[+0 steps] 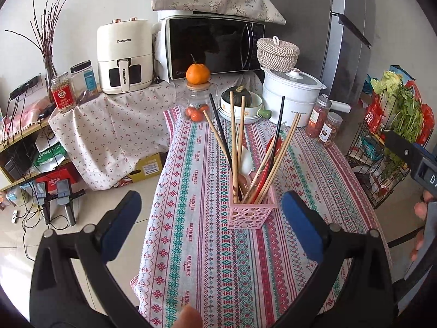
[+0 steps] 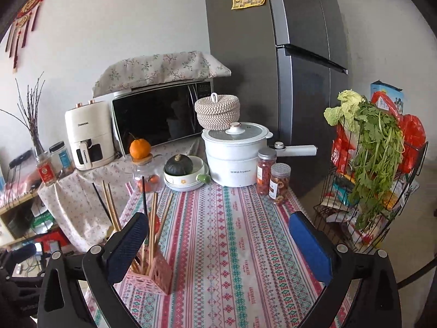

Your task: Organize utensils

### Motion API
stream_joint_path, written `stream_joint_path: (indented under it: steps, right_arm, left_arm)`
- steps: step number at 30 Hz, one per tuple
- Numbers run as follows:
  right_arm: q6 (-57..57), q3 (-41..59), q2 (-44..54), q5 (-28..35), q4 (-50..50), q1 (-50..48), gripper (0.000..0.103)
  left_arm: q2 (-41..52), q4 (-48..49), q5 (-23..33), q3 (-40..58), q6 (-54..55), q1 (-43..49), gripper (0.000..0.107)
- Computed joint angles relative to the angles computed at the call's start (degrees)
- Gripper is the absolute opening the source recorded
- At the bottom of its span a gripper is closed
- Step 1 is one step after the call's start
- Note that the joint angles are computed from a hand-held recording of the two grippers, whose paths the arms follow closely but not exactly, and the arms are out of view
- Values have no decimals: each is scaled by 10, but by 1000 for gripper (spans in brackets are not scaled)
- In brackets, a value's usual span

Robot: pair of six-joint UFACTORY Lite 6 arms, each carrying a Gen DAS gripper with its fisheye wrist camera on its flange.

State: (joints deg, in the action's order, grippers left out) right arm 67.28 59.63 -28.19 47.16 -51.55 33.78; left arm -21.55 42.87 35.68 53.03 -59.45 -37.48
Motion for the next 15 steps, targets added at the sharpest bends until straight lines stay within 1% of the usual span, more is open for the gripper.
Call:
stream_joint_path:
  steps: [5,9,11,15]
  right_arm:
    - [-143,-33,-66,-7,130,-62,103]
    - [-153,-54,-91,8,113,-61,103]
    - [-147,-62,-92,15,93,-50,103]
    - [-165,-70,-77,7,97,-51,103]
  left_arm:
    - [1,50,39,6,-65,-67,103]
    - [30,51,55,21,-62,-89,103]
    - [41,68,64,23,-84,-106,103]
    - [51,75,62,27,-98,-117,103]
